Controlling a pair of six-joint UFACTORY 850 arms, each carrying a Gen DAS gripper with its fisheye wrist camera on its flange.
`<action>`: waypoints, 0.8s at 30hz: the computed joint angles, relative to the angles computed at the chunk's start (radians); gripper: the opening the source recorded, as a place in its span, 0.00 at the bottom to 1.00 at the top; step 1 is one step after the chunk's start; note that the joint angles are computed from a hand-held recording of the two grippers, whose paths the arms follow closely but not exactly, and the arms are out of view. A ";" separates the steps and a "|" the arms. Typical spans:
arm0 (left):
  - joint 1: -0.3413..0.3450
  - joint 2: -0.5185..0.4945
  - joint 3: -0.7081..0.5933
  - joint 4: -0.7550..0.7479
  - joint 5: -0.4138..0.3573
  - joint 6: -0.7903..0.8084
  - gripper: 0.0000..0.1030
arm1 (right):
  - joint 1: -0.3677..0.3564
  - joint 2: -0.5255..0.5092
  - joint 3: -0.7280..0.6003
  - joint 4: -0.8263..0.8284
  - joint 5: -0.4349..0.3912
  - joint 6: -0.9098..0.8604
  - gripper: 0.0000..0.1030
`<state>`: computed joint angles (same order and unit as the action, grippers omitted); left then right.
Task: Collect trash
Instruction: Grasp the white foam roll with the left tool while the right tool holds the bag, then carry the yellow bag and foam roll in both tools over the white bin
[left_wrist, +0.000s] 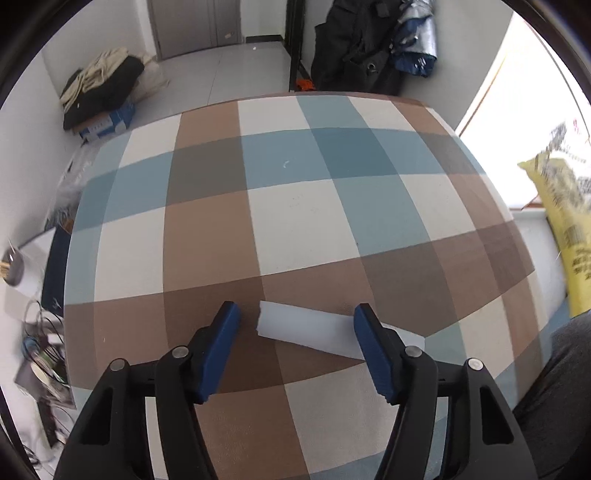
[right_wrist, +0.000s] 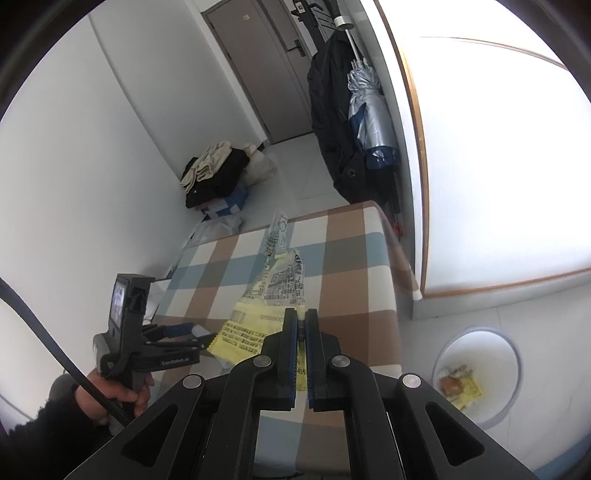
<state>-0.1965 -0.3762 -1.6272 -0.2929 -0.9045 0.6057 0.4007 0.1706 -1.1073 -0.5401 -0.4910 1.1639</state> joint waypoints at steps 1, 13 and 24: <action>0.001 0.004 0.005 -0.022 -0.003 0.019 0.42 | -0.003 0.006 0.009 -0.001 0.008 0.005 0.03; 0.004 0.030 0.027 -0.092 -0.035 0.074 0.06 | 0.003 0.051 0.067 -0.097 0.085 0.124 0.03; 0.050 0.020 -0.012 -0.245 -0.115 0.072 0.06 | 0.029 0.077 0.086 -0.166 0.076 0.189 0.03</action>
